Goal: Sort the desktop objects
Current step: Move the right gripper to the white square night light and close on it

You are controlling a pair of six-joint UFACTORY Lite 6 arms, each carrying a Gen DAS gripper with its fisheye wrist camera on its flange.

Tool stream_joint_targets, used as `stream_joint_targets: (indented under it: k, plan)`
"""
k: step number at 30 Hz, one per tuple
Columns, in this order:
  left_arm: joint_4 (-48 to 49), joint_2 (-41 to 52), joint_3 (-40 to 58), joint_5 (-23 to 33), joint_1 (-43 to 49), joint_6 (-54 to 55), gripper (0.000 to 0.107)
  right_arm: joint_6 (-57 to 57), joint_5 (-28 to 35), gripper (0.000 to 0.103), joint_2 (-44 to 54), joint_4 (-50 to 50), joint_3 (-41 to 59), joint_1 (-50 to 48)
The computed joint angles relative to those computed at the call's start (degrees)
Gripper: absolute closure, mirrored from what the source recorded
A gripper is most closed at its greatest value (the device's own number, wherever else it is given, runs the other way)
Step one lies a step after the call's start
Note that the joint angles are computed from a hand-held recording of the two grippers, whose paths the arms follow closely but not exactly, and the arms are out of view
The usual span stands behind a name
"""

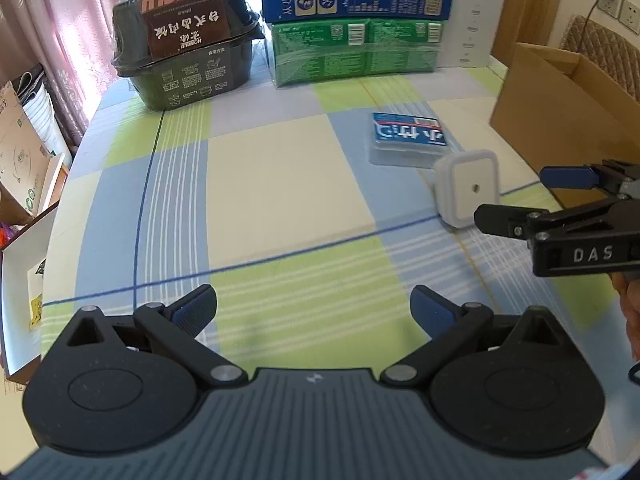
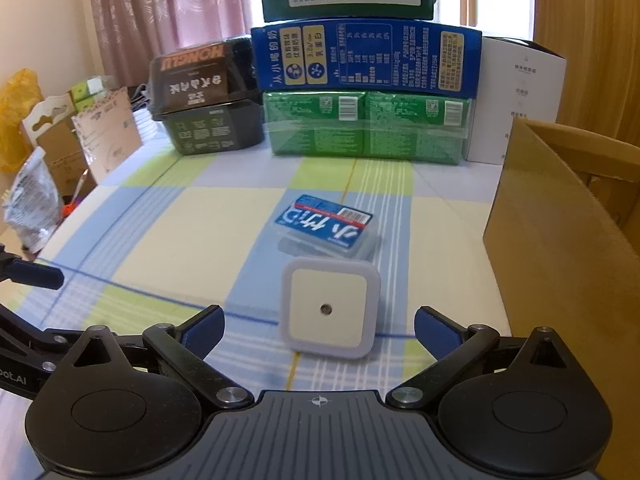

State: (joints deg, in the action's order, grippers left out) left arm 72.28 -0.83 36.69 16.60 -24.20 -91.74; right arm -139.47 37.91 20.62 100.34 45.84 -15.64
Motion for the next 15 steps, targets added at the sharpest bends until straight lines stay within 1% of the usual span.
stream_joint_targets:
  k: [5,9,12,14,15]
  plan:
    - [14.87,5.85,2.03,-1.25,2.36,-15.19,0.006,-2.61,-1.53,0.008,6.10,6.75,3.92,2.62]
    - [25.54,8.62,2.67,-3.11,4.30,-26.61,0.006,-6.71,-2.35,0.011,8.59,10.67,5.02,4.24]
    - [30.67,10.41,3.26,-3.92,5.17,-32.44,0.006,-7.80,-3.10,0.018,9.72,12.31,5.60,4.91]
    - [33.29,11.40,3.65,-3.96,5.35,-35.30,0.006,-9.07,-3.42,0.028,10.12,13.68,5.71,5.23]
    - [34.05,11.87,3.96,-3.94,5.34,-36.11,0.006,-9.01,-3.62,0.031,10.27,13.54,5.84,5.28]
